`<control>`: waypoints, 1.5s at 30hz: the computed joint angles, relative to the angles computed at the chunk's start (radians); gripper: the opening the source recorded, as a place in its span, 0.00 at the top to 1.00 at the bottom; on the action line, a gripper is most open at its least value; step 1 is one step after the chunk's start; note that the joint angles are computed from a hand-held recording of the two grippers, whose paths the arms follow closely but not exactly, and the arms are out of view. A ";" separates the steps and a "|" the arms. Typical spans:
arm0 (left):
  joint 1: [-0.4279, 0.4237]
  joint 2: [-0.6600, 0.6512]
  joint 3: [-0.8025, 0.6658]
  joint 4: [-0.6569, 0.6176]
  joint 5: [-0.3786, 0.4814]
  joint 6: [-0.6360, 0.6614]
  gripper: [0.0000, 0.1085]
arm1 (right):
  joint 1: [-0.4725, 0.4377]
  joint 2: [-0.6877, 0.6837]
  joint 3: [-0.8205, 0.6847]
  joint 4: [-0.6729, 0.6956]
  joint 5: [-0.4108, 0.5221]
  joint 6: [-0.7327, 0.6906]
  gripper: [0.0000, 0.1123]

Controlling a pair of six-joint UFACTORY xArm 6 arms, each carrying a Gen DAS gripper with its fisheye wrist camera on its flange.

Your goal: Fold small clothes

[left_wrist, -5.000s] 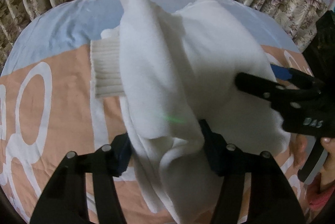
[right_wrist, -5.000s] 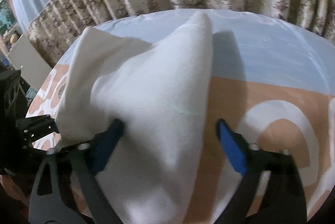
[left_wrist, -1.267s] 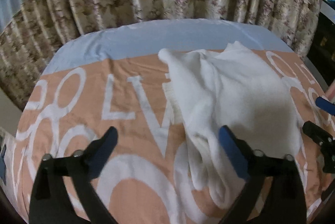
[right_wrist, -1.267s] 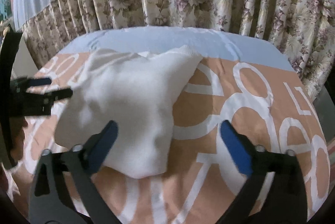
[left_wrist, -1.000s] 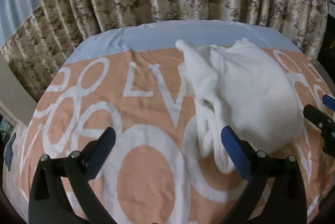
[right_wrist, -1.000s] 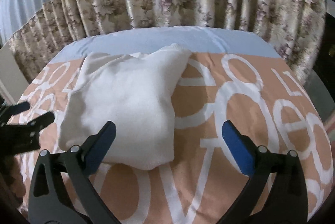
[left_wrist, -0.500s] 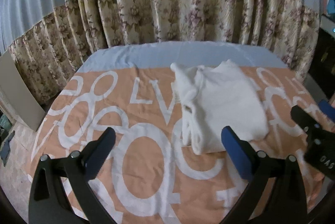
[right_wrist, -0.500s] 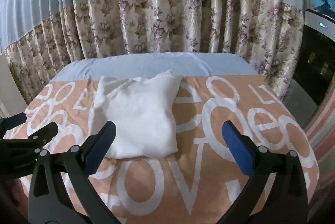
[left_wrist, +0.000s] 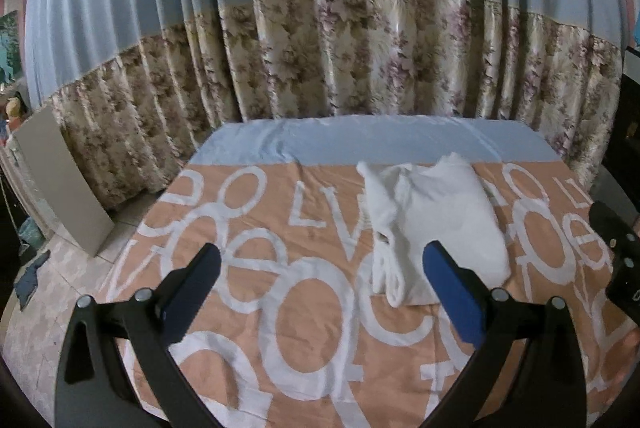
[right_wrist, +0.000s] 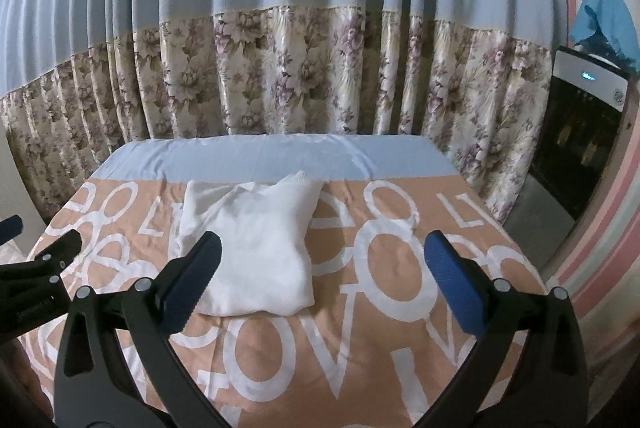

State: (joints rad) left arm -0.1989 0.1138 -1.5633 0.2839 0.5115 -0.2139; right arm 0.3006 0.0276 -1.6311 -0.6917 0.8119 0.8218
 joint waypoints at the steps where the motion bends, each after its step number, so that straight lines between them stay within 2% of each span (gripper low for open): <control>1: 0.002 0.001 -0.003 -0.003 0.005 0.001 0.07 | -0.001 -0.001 0.000 0.006 0.001 -0.001 0.11; 5: 0.005 0.005 -0.017 -0.050 0.027 0.032 0.07 | -0.006 -0.002 -0.005 0.039 0.005 -0.009 0.11; 32: 0.000 0.003 -0.017 -0.039 0.030 0.019 0.07 | -0.009 0.006 -0.021 0.053 0.013 -0.018 0.11; 45: -0.008 0.015 -0.043 -0.088 0.055 0.061 0.07 | 0.001 0.024 -0.041 0.054 0.024 -0.028 0.11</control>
State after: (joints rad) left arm -0.2074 0.1286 -1.6067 0.1963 0.5667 -0.1532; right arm 0.3013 0.0518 -1.6717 -0.6380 0.8359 0.7934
